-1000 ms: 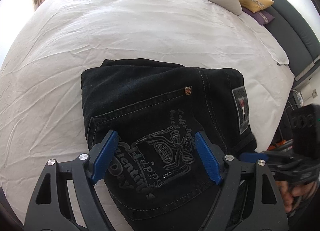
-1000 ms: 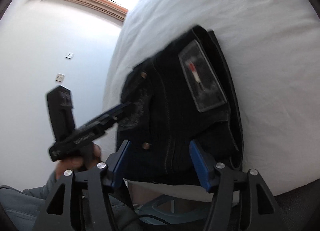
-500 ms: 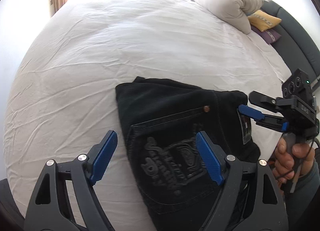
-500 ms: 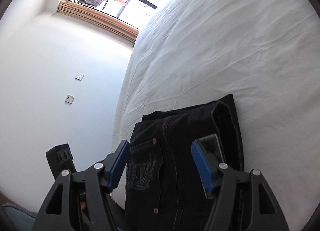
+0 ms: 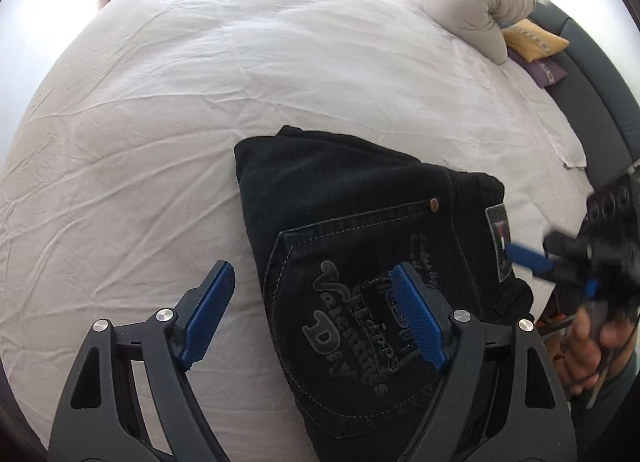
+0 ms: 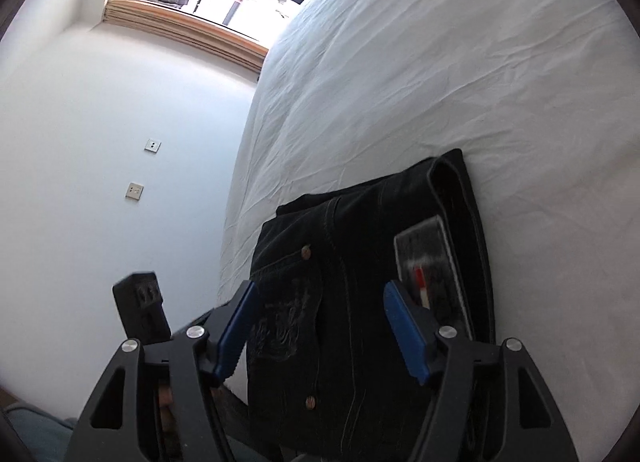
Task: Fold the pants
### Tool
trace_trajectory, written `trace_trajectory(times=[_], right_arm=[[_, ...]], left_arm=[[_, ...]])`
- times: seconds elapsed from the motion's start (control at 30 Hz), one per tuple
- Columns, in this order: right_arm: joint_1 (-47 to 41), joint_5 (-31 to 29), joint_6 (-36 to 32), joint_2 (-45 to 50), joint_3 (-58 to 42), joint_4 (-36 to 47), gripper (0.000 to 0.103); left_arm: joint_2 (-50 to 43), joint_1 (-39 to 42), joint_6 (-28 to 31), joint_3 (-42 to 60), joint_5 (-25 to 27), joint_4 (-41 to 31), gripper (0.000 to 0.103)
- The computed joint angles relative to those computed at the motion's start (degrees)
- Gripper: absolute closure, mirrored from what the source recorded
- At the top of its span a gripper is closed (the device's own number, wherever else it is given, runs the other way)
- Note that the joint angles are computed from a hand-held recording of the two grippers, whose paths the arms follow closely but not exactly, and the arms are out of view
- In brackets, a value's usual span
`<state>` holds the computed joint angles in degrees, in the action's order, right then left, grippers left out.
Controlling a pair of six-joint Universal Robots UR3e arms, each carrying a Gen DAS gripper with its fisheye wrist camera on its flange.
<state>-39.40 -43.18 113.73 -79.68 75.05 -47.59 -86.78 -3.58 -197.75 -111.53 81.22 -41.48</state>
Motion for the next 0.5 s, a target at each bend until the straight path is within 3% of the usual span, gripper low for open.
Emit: trace_trajectory(times=[0.1, 0.17, 0.33, 0.5], right_arm=[[-3.63, -5.42, -0.32, -5.71, 8.14, -3.32, 0.024], [-5.89, -7.97, -0.57, -7.67, 13.67, -7.66, 0.032], [-11.07, -5.97, -4.10, -7.59, 7.87, -0.90, 0.030], [-8.78, -6.39, 1.76, -2.68, 4.76, -7.63, 0.027]], left_arm=[[1.33, 0.36, 1.07, -2.19, -1.08, -0.74, 0.023], [1.51, -0.15, 0.73, -2.71, -1.41, -1.84, 0.023], [8.96, 2.90, 2.20, -8.27, -3.61, -4.14, 0.023], [10.35, 5.97, 3.46, -9.87, -8.37, -6.41, 0.023]])
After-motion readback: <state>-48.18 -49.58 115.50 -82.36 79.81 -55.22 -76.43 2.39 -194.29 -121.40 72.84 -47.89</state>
